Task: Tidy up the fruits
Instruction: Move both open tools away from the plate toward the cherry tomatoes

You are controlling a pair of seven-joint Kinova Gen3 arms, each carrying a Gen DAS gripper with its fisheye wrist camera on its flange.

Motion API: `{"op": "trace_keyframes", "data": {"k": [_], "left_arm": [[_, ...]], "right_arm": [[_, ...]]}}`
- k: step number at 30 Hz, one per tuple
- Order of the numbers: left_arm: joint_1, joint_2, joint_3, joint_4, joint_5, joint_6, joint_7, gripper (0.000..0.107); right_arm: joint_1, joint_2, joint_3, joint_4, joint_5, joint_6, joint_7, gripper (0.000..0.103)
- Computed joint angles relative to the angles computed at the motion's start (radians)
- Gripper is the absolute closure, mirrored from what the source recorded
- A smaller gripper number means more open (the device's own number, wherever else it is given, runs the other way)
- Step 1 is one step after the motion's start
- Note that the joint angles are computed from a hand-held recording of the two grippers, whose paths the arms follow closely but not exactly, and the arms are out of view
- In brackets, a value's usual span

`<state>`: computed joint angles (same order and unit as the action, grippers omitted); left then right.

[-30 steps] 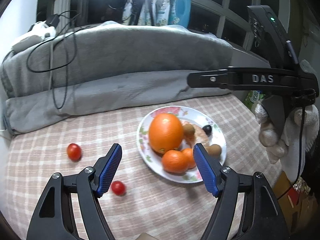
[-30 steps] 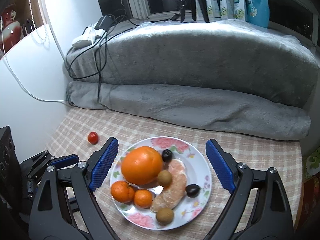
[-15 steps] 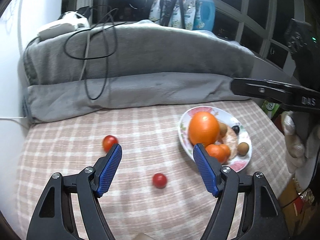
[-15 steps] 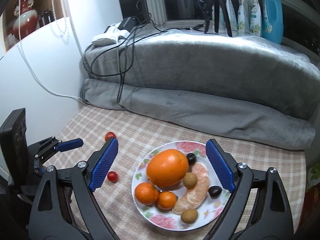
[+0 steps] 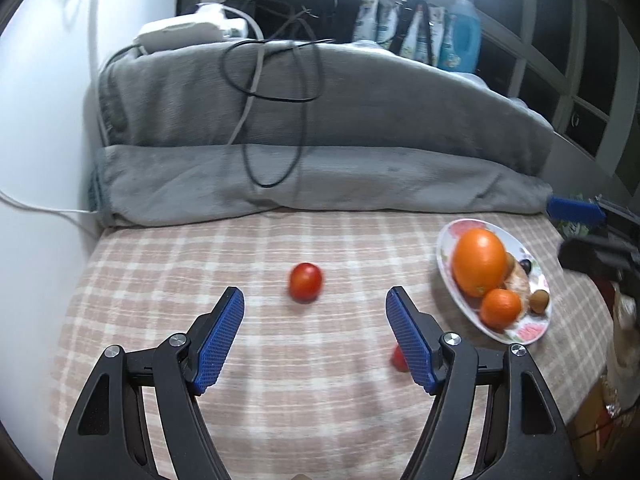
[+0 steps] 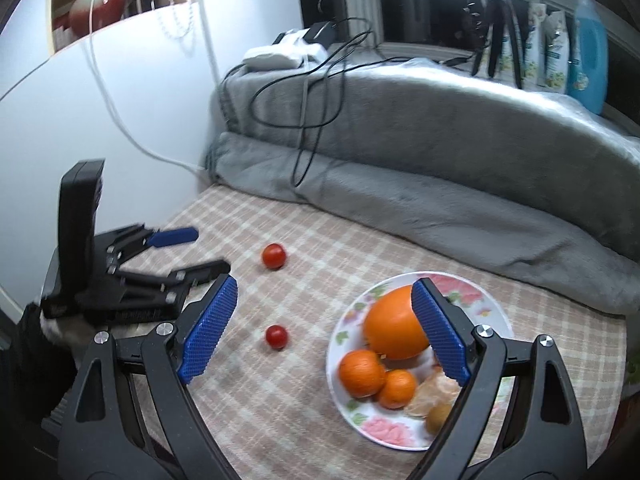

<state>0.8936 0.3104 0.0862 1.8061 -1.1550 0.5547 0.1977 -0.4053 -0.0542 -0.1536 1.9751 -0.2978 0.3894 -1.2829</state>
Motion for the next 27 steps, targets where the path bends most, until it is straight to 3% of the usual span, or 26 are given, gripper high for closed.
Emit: {"op": "trace_keyframes", "data": {"k": [8, 13, 15, 27], "left_arm": [[-0.044, -0.018, -0.008, 0.026, 0.02, -0.038, -0.034, 0.05], [-0.067, -0.016, -0.024, 0.03, 0.02, -0.094, -0.041, 0.055], [-0.069, -0.013, -0.036, 0.03, 0.018, -0.114, -0.038, 0.056], [-0.05, 0.025, -0.11, 0.016, 0.078, -0.197, -0.083, 0.063]], "right_arm": [[-0.014, 0.069, -0.027, -0.04, -0.019, 0.078, 0.044, 0.04], [-0.021, 0.105, -0.047, -0.056, -0.004, 0.103, 0.038, 0.045], [-0.026, 0.116, -0.053, -0.061, 0.013, 0.111, 0.025, 0.054], [-0.023, 0.171, -0.064, -0.086, 0.018, 0.144, 0.004, 0.06]]}}
